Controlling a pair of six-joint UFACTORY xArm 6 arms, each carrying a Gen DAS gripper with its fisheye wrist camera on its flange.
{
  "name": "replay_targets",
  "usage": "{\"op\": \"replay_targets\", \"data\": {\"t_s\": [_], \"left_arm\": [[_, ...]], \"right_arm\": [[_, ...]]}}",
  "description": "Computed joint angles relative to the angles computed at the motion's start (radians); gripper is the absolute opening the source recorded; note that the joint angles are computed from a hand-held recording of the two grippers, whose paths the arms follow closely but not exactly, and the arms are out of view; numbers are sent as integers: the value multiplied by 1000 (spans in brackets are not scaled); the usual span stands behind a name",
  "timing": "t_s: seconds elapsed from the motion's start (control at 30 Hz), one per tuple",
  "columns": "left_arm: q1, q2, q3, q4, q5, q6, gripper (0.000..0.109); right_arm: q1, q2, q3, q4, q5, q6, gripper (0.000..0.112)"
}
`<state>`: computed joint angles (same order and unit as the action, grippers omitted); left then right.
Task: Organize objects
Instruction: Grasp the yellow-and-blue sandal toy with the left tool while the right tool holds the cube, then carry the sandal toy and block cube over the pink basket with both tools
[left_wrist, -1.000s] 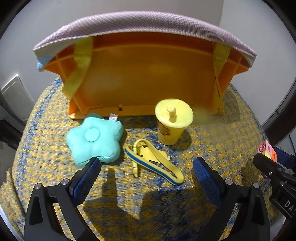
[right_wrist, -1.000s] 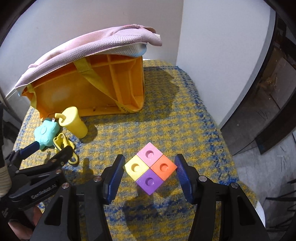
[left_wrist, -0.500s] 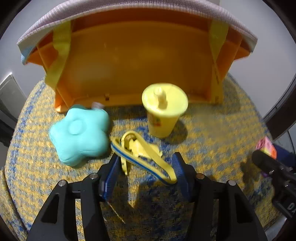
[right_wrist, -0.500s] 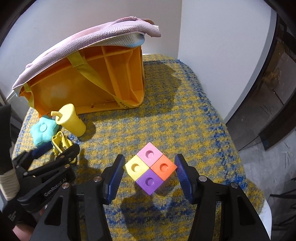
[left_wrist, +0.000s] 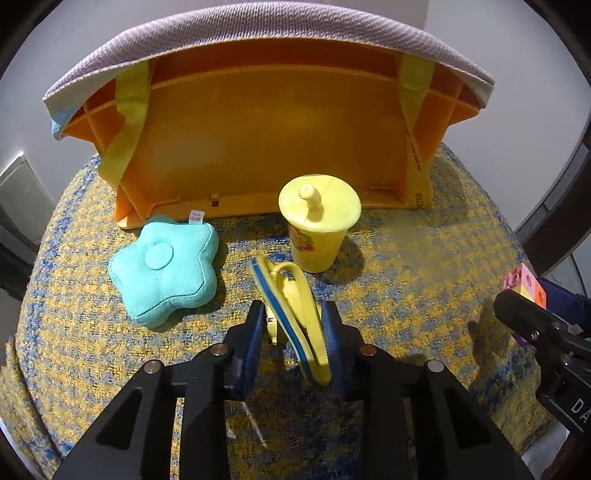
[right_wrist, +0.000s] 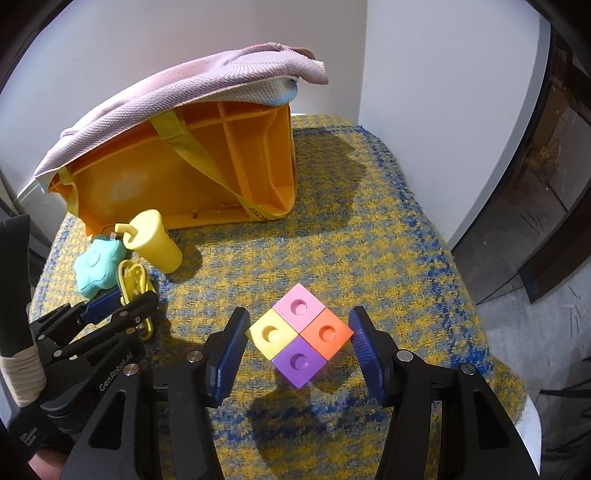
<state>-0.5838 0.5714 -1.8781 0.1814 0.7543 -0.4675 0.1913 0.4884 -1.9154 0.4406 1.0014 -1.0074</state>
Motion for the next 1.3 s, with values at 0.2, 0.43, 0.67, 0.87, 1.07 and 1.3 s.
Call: {"op": "replay_targets", "data": {"t_s": [0.2,0.43,0.67,0.87,1.07,1.3], "left_arm": [[2,-77,101,20,-43,-13,27],[35,-166,200,30,-80,-22,27],[50,-226,219,60,-64,-47,27],[68,-255,204,65,-56,-40,27],[86,-250,131,51,-15,-12,27],[96,-195,-24,58,48,18,27]], "right_arm": [[-4,-27,24,16,3,-14,56],[-5,-79,69,48,15,-38,56],[0,-125,88,84,42,-60,56],[12,-155,80,109,67,-59,56],[29,-175,51,136,90,-57,56],[49,-145,-64,162,141,-20,56]]}}
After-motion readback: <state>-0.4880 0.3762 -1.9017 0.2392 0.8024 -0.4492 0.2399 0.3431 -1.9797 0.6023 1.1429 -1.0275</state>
